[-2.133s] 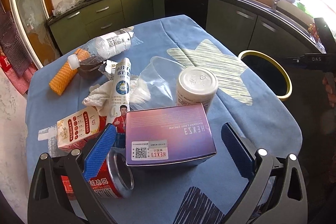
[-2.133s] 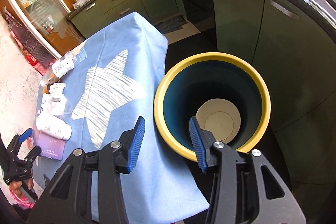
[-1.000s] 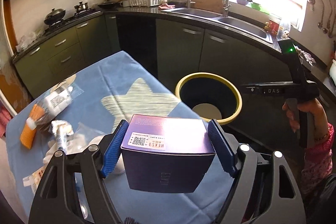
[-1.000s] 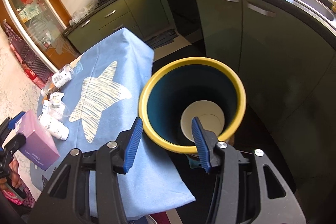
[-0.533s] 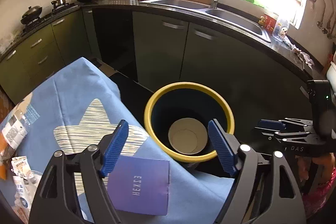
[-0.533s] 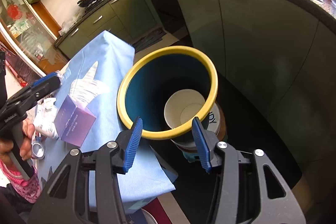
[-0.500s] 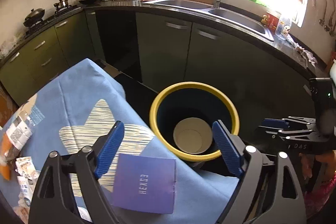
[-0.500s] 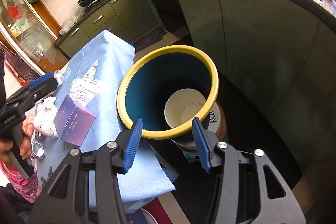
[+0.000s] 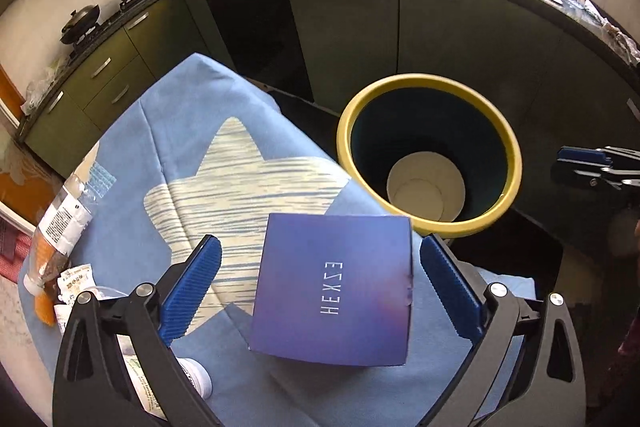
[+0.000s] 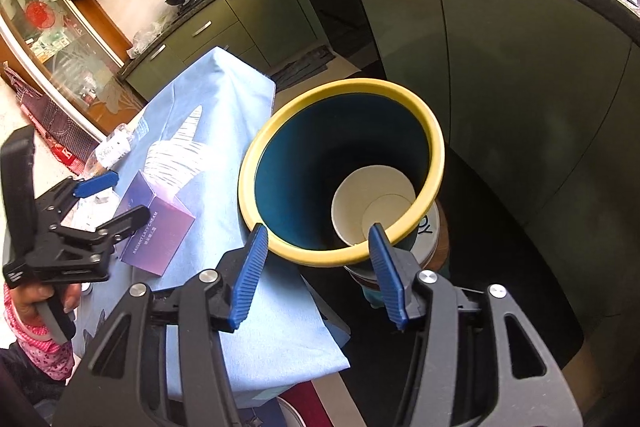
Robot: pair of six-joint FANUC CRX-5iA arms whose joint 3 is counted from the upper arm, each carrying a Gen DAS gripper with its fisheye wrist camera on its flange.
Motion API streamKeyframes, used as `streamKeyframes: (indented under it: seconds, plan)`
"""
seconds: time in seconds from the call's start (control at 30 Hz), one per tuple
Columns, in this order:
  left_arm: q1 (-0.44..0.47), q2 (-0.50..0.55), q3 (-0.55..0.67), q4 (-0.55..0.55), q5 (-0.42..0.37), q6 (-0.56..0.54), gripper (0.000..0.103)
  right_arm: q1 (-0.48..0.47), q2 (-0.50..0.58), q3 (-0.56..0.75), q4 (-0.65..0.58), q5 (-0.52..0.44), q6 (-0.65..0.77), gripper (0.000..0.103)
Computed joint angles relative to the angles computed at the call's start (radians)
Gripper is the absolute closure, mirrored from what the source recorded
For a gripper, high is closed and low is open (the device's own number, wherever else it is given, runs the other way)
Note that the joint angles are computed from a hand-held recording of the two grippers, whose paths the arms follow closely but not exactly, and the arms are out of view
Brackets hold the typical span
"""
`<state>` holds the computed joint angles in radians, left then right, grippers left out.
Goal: Collect trash
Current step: 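Grasp the purple box with the left gripper and lift it, then carry the purple box over the bin and open the left gripper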
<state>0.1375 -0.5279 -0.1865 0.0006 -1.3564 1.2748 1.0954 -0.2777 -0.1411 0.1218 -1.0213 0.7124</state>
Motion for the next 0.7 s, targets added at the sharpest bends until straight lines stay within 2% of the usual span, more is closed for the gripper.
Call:
streamKeyframes:
  seconds: [0.07, 0.17, 0.3, 0.33, 0.5, 0.7]
  plan:
    - [0.002, 0.007, -0.010, -0.004, -0.007, 0.002, 0.005, -0.001, -0.002, -0.002, -0.001, 0.001, 0.001, 0.053]
    - [0.037, 0.012, -0.029, 0.039, -0.029, -0.032, 0.026, -0.006, -0.003, -0.003, -0.006, 0.006, 0.002, 0.053]
    - [0.048, 0.003, -0.034, 0.065, -0.019, -0.050, 0.026, -0.010, -0.013, -0.014, -0.003, 0.012, -0.002, 0.053]
    - [0.018, 0.011, -0.011, 0.032, -0.027, -0.016, 0.026, -0.010, -0.016, -0.017, 0.000, 0.013, -0.006, 0.053]
    - [-0.069, 0.060, 0.066, 0.049, 0.013, 0.013, 0.026, -0.001, -0.047, -0.049, 0.050, 0.020, -0.063, 0.053]
    - [-0.225, 0.211, 0.178, 0.037, 0.078, 0.093, 0.026, 0.005, -0.077, -0.072, 0.087, 0.002, -0.109, 0.053]
